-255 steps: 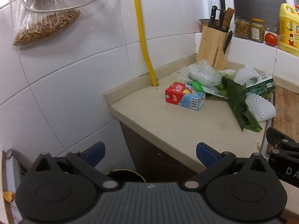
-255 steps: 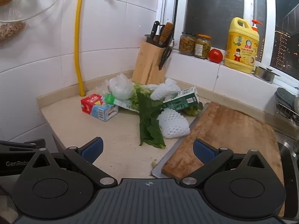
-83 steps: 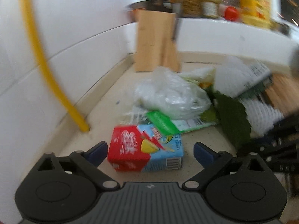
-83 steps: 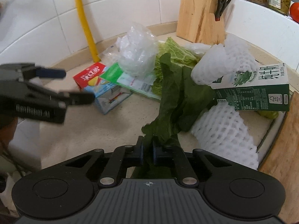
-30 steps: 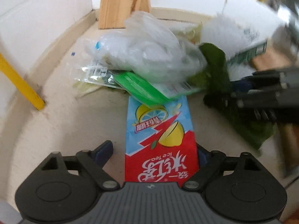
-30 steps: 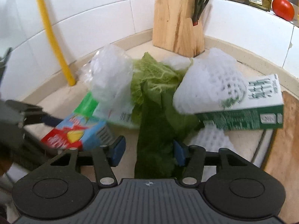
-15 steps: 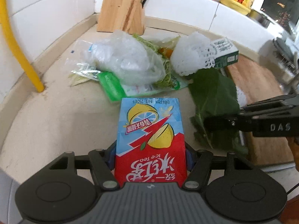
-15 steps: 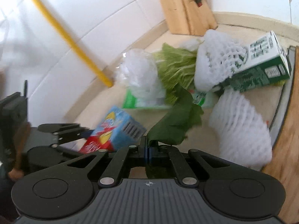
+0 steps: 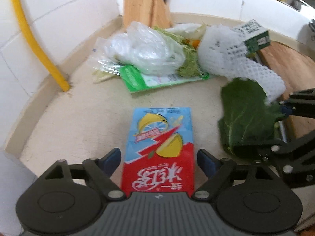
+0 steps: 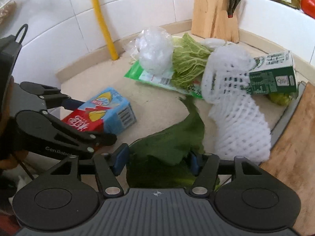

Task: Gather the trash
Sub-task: 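Lift the carton and leaf and carry both tools toward the trash bin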

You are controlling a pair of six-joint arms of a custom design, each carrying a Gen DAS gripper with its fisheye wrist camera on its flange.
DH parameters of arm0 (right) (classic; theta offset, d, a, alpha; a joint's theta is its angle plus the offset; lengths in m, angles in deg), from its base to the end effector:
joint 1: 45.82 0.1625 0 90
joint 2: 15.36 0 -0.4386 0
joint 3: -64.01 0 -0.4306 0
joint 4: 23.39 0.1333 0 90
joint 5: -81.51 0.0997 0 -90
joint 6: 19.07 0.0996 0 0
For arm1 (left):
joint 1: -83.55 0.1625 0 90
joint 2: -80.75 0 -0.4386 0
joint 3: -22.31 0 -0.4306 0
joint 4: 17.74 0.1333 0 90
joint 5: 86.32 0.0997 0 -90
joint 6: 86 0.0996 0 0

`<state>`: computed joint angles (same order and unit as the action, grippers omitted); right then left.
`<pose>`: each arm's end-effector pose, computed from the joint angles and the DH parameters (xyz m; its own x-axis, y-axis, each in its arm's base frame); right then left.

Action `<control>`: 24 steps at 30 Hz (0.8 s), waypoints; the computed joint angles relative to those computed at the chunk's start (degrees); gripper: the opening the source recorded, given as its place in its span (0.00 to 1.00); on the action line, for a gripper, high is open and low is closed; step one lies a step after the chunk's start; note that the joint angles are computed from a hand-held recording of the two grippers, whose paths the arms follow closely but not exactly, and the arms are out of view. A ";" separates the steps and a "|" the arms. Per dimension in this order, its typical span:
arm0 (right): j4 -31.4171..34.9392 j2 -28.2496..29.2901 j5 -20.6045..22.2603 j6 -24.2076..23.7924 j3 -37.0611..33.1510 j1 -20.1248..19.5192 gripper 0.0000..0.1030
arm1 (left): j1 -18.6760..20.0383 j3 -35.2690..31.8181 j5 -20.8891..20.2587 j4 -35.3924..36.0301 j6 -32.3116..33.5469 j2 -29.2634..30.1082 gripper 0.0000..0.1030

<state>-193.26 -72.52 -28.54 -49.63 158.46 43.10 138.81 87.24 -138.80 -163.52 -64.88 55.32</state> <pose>0.0856 -0.7189 0.2687 -0.8121 -0.1594 0.5614 -0.4634 0.7609 -0.4543 -0.3228 -0.8059 0.0291 -0.5016 0.5750 -0.6464 0.7802 0.6235 -0.0509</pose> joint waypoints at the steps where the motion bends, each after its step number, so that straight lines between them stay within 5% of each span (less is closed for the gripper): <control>1: 0.31 -0.45 1.78 -0.34 0.48 -0.44 0.68 | -0.19 0.25 1.42 -0.88 -0.21 0.20 0.79; 7: 0.44 -0.09 3.13 -1.78 0.77 -1.01 0.66 | -0.17 1.29 0.98 -2.93 -1.52 0.40 0.78; 11: -0.64 -0.05 2.97 -2.11 1.28 -0.96 0.66 | 0.16 1.25 -1.57 -2.33 -3.98 0.01 0.60; 12: -1.78 0.05 3.86 -2.10 1.44 -1.17 0.57 | -0.01 1.69 -1.00 -2.56 -4.39 -0.13 0.59; 13: -2.68 0.33 4.44 -1.94 1.38 -1.36 0.32 | -0.22 2.50 -0.37 -3.50 -4.39 -0.34 0.59; 15: 0.65 0.60 4.50 1.88 -0.05 -1.52 0.12 | -0.35 4.28 -0.72 -4.56 -4.63 -1.30 0.58; 17: 1.88 0.21 5.55 4.86 -0.33 -1.63 0.07 | -0.47 6.50 -1.70 -6.29 -4.89 -2.63 0.58; 24: -1.60 -1.92 4.70 3.63 3.41 -0.30 0.04 | -1.45 12.43 -2.19 -10.29 -7.72 -6.19 0.58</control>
<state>-194.86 -74.44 -23.83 -46.01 161.86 42.81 137.36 99.67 -140.99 -173.80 -72.59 49.13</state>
